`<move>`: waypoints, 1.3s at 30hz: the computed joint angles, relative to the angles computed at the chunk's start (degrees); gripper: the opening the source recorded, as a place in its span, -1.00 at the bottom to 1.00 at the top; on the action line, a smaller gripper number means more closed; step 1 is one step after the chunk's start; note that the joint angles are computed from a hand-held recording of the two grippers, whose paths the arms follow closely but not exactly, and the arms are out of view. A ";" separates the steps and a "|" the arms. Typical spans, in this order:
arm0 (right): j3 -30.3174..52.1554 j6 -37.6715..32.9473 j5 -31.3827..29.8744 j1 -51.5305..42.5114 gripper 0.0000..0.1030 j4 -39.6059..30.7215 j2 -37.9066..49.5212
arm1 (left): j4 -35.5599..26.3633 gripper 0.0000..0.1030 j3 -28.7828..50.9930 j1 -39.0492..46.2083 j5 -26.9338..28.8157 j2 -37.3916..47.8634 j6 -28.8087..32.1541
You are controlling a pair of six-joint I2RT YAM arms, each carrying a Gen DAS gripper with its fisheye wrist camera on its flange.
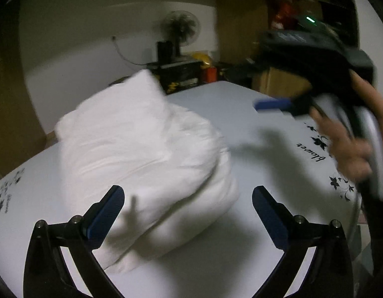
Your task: Fold large clothes
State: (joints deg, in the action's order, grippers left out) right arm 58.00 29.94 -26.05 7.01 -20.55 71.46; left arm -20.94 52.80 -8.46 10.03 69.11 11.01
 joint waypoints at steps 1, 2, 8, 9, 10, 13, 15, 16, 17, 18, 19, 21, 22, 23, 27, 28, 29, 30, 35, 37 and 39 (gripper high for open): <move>3.73 -1.59 -0.43 1.06 0.58 -1.41 2.67 | -1.34 0.99 -0.27 3.89 2.72 -1.45 0.28; 9.28 -2.16 0.48 3.95 0.58 -3.11 7.96 | -2.03 0.99 -0.54 6.32 4.24 -2.35 0.10; 36.85 -6.39 2.54 11.98 0.58 -21.82 33.64 | -7.36 0.99 -0.95 24.28 15.74 -4.68 1.43; 40.50 -6.68 3.09 12.83 0.58 -25.06 37.34 | -8.05 0.99 -0.52 27.34 17.70 -4.12 1.88; 43.09 -6.54 4.01 13.56 0.58 -26.48 39.81 | -8.81 0.99 -0.44 29.23 18.90 -4.13 2.25; 39.40 -5.92 5.06 13.91 -0.14 -23.04 38.04 | -11.38 0.99 0.05 34.90 22.63 -3.71 3.48; 33.77 -4.41 0.21 11.92 -0.69 -19.68 32.29 | -12.15 0.99 1.20 37.73 23.64 -2.38 3.68; 30.60 -4.15 -1.98 11.03 -0.78 -17.19 29.06 | -11.95 1.00 1.57 37.82 23.37 -2.01 2.87; 25.29 -3.80 -4.14 9.70 -0.80 -13.47 23.90 | -11.63 0.99 2.44 38.90 23.53 -0.88 2.34; 21.95 -3.62 -5.26 8.75 -0.80 -11.10 20.94 | -10.87 0.99 3.33 39.62 23.28 0.22 1.28; 17.96 -3.77 -5.81 7.48 -0.81 -8.24 18.37 | -9.89 0.99 4.19 39.39 22.65 1.25 -0.15; 16.08 -3.45 -4.21 6.14 -0.81 -6.99 21.44 | -8.95 0.99 6.67 39.83 22.03 3.53 -2.34; 15.73 -1.57 -5.83 5.13 -0.70 -4.97 26.18 | -9.00 0.99 8.04 39.41 21.12 4.77 -3.46; 13.04 -0.39 -9.59 3.89 -0.59 -0.15 28.03 | -9.01 0.99 9.14 38.70 20.50 5.77 -4.52; 8.53 0.81 -11.04 2.47 -0.49 3.66 24.18 | -9.55 0.99 10.33 38.76 21.26 6.91 -5.34; 8.41 0.53 -9.23 2.61 -0.45 2.31 21.71 | -8.82 0.99 9.67 38.90 20.82 6.69 -5.17; 7.84 0.43 -4.63 3.12 -0.29 1.31 17.68 | -8.45 0.99 9.08 39.15 20.33 6.40 -5.01; 7.60 0.09 -0.26 3.86 -0.19 0.66 14.92 | -8.06 0.99 8.68 39.23 19.58 6.38 -5.09; 20.25 -5.49 29.93 17.55 -0.10 -8.68 9.65 | -7.98 0.99 17.02 34.38 10.95 13.30 -9.77; 28.96 -8.06 34.32 21.36 -0.10 -10.46 14.61 | -6.92 0.99 25.19 28.50 1.92 18.68 -11.76; 40.49 -10.13 39.32 24.74 -0.10 -13.19 23.92 | -5.86 0.99 33.43 24.04 -5.63 24.77 -13.43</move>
State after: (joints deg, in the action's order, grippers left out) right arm 98.49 19.81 13.27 31.75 -33.75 95.38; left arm -26.80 86.23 15.59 4.40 93.88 -2.42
